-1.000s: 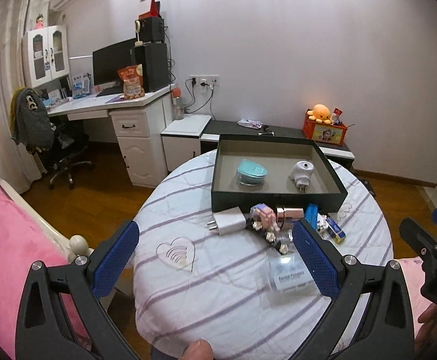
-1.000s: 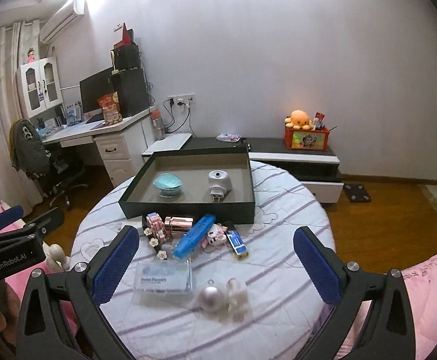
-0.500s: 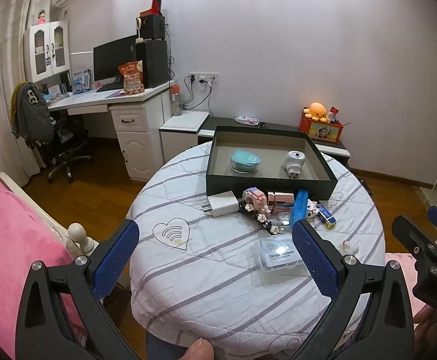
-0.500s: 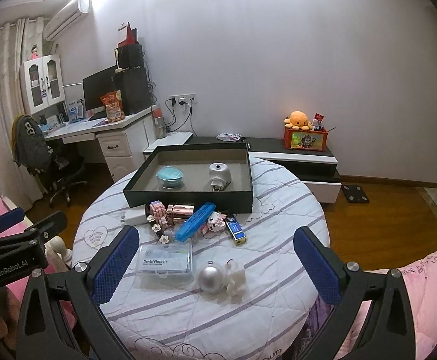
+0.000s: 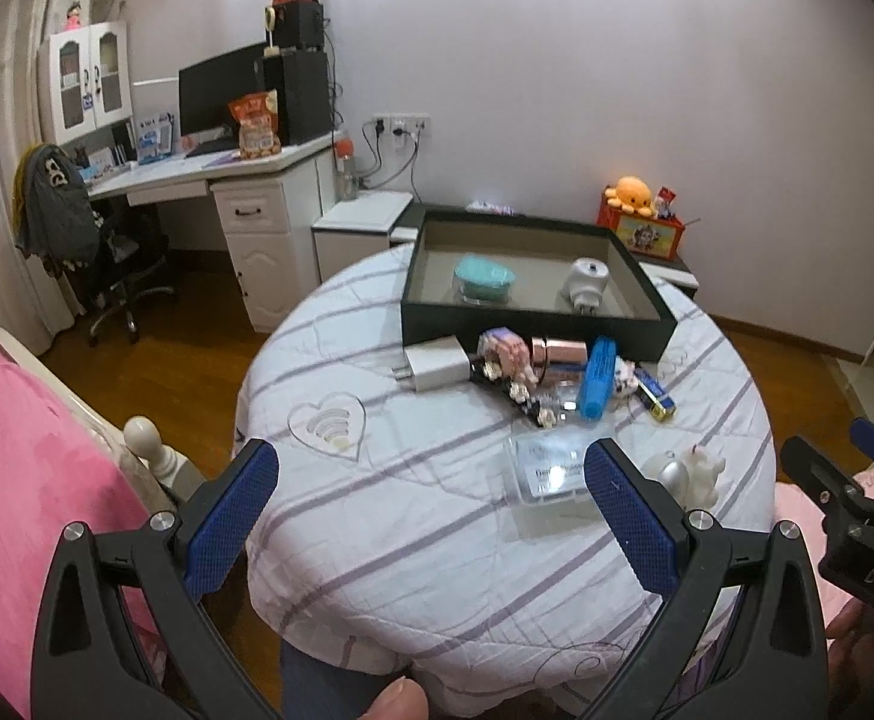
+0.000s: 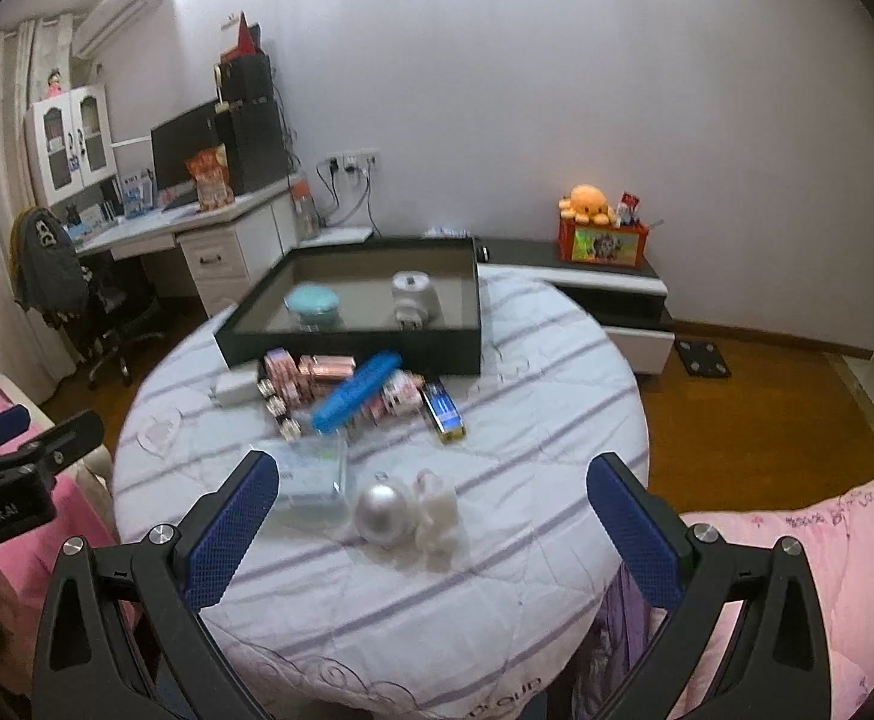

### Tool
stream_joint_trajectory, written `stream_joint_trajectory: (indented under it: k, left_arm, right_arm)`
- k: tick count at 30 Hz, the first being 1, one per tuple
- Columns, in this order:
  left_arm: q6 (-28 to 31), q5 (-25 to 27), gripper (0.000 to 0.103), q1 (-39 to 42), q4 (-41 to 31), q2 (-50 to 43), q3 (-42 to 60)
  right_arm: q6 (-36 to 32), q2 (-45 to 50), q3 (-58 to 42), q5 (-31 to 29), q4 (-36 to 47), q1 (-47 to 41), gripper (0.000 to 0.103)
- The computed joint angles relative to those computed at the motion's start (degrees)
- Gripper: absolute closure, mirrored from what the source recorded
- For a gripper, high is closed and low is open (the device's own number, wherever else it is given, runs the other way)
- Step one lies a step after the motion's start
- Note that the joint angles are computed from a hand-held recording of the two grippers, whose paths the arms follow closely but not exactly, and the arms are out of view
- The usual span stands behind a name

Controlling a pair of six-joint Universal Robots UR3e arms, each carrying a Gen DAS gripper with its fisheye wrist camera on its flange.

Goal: Organize rigid objects
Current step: 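Grasp the clear Dental Flossers box with the left tool while the right tool grasps the astronaut figure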

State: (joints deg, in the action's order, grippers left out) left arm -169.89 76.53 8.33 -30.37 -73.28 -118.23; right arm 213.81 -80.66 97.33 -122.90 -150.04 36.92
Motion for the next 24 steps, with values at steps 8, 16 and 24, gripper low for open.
stream_joint_trajectory:
  k: [8,16,24]
  left_arm:
    - [-2.13,2.67,0.000,-4.97,2.98,-6.54,-0.13]
    - [-5.92,5.75,0.000,-10.68,5.45,-15.41,2.95]
    - [-8.59,8.97,0.000,-13.18,5.81,-20.51,5.63]
  right_arm:
    - [-0.77,1.10,4.91,6.54,-1.75,-4.41,0.000]
    - [-4.44,4.53,5.96,13.01,-4.29,-8.59,0.000]
    - [-8.27,9.39,5.81,20.00,-9.76,-12.50,0.000]
